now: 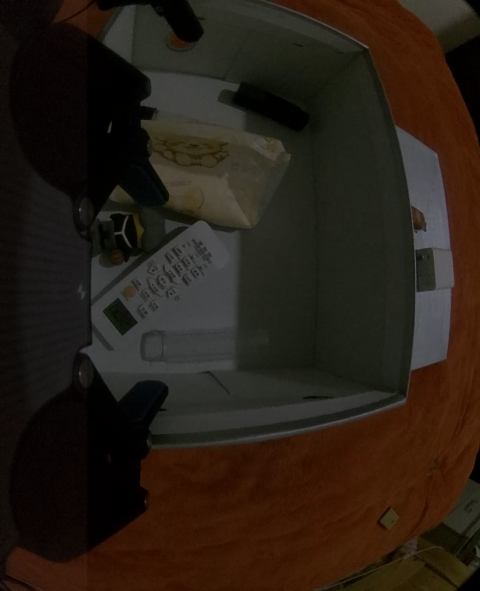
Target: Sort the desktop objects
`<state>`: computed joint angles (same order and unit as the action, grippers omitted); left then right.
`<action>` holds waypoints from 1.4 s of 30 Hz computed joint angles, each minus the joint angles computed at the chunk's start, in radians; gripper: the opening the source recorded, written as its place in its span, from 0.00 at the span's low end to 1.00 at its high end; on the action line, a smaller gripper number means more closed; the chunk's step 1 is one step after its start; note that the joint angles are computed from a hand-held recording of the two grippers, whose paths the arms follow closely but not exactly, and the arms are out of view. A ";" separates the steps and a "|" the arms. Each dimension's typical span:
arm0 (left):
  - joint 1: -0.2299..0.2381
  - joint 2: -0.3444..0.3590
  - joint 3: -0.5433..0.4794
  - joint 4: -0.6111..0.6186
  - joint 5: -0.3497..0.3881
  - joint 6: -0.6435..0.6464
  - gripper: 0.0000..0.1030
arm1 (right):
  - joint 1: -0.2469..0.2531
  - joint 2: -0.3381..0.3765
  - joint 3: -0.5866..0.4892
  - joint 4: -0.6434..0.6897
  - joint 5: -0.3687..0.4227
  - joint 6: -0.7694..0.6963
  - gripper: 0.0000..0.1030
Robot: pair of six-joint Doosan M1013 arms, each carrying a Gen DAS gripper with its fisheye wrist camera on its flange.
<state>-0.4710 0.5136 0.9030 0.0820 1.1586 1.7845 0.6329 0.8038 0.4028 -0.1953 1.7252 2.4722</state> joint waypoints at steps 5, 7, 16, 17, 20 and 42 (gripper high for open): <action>0.000 0.000 0.000 -0.002 0.002 0.002 1.00 | 0.000 0.001 -0.001 0.001 0.002 -0.002 1.00; 0.000 0.000 -0.001 -0.002 0.002 0.003 1.00 | 0.000 0.001 -0.001 0.002 0.002 -0.001 1.00; 0.000 0.001 -0.002 -0.006 0.005 0.004 1.00 | 0.000 0.005 -0.005 0.005 0.005 -0.001 1.00; 0.000 0.001 -0.002 -0.007 0.005 0.004 1.00 | 0.000 0.004 -0.005 0.005 0.004 -0.001 1.00; 0.003 0.005 -0.011 -0.017 0.016 -0.007 1.00 | -0.001 0.001 0.001 0.009 0.001 0.002 1.00; 0.048 0.130 -0.281 -0.120 0.309 -0.201 1.00 | -0.041 0.056 -0.214 0.091 0.107 0.010 1.00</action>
<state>-0.4229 0.6439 0.6223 -0.0385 1.4679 1.5835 0.5920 0.8602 0.1886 -0.1040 1.8323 2.4827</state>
